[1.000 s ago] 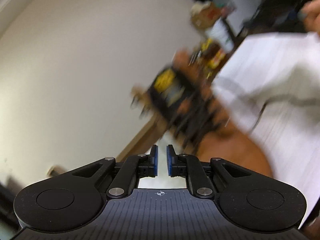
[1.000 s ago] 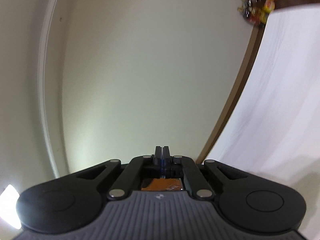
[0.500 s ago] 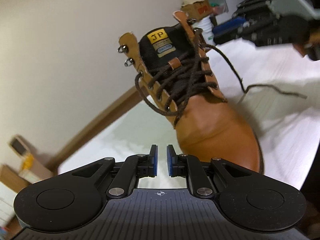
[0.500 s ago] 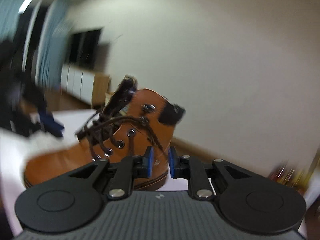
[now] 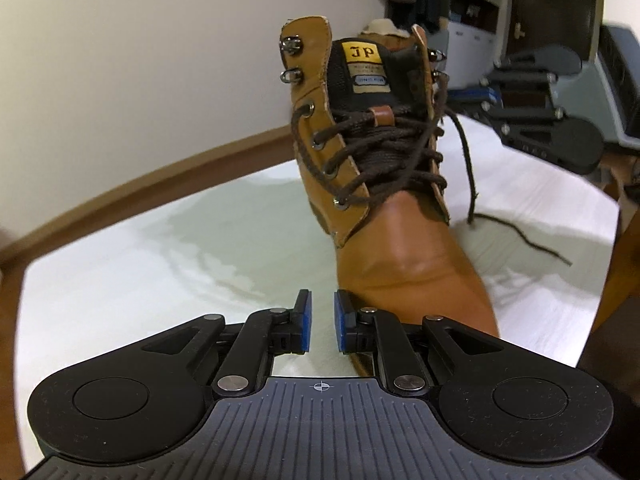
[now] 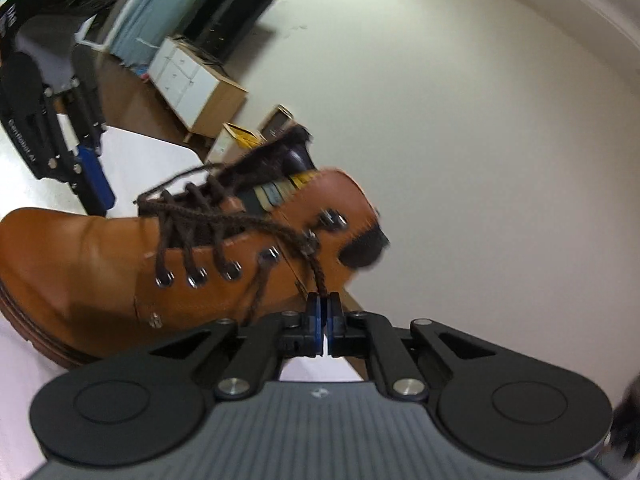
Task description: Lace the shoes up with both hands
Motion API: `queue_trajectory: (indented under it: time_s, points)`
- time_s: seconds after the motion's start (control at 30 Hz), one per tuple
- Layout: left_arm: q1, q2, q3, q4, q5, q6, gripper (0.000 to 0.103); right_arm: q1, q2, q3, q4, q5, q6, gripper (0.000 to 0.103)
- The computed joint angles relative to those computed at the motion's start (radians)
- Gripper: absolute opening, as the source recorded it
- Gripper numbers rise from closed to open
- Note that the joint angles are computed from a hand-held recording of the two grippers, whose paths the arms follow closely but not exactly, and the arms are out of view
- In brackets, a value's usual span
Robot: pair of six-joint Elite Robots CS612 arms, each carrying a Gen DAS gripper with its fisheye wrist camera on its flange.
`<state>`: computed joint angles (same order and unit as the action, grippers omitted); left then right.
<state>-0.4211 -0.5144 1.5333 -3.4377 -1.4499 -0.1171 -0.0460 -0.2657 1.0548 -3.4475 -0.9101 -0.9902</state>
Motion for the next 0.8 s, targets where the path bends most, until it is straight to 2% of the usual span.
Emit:
queue_trajectory:
  time_s: [0.13, 0.17, 0.23, 0.37, 0.43, 0.5, 0.57, 0.63, 0.7, 0.8]
  points:
    - [0.003, 0.007, -0.008, -0.001, -0.005, -0.003, 0.011, -0.009, -0.003, 0.007, 0.048, -0.122, 0.038, 0.003]
    - [0.003, 0.010, -0.009, -0.005, -0.006, -0.004, 0.010, -0.013, -0.004, 0.009, 0.068, -0.165, 0.065, 0.003]
    - [0.003, 0.011, -0.008, -0.007, -0.010, -0.003, 0.010, -0.021, -0.012, 0.023, 0.095, -0.206, 0.109, 0.002]
    - [-0.003, 0.010, -0.003, -0.005, -0.014, 0.017, 0.006, -0.041, -0.062, 0.106, 0.148, -0.206, 0.164, 0.002]
    - [-0.009, 0.008, 0.000, 0.003, -0.001, 0.030, 0.002, -0.055, -0.091, 0.142, 0.215, -0.140, 0.216, 0.002]
    - [-0.015, 0.005, 0.005, 0.000, 0.020, 0.033, 0.000, -0.081, -0.126, 0.169, 0.389, 0.033, 0.327, 0.002]
    - [-0.020, 0.004, 0.007, -0.002, 0.033, 0.028, 0.000, -0.094, -0.136, 0.171, 0.554, 0.206, 0.401, 0.002]
    - [-0.024, 0.004, 0.009, -0.005, 0.036, 0.027, 0.000, -0.107, -0.141, 0.176, 0.692, 0.329, 0.406, 0.002]
    - [-0.030, 0.002, 0.010, -0.005, 0.038, 0.035, 0.000, -0.114, -0.146, 0.179, 0.862, 0.451, 0.375, 0.002]
    - [-0.045, -0.003, 0.016, 0.002, 0.070, 0.048, 0.000, -0.091, -0.145, 0.160, 1.100, 0.568, 0.279, 0.002]
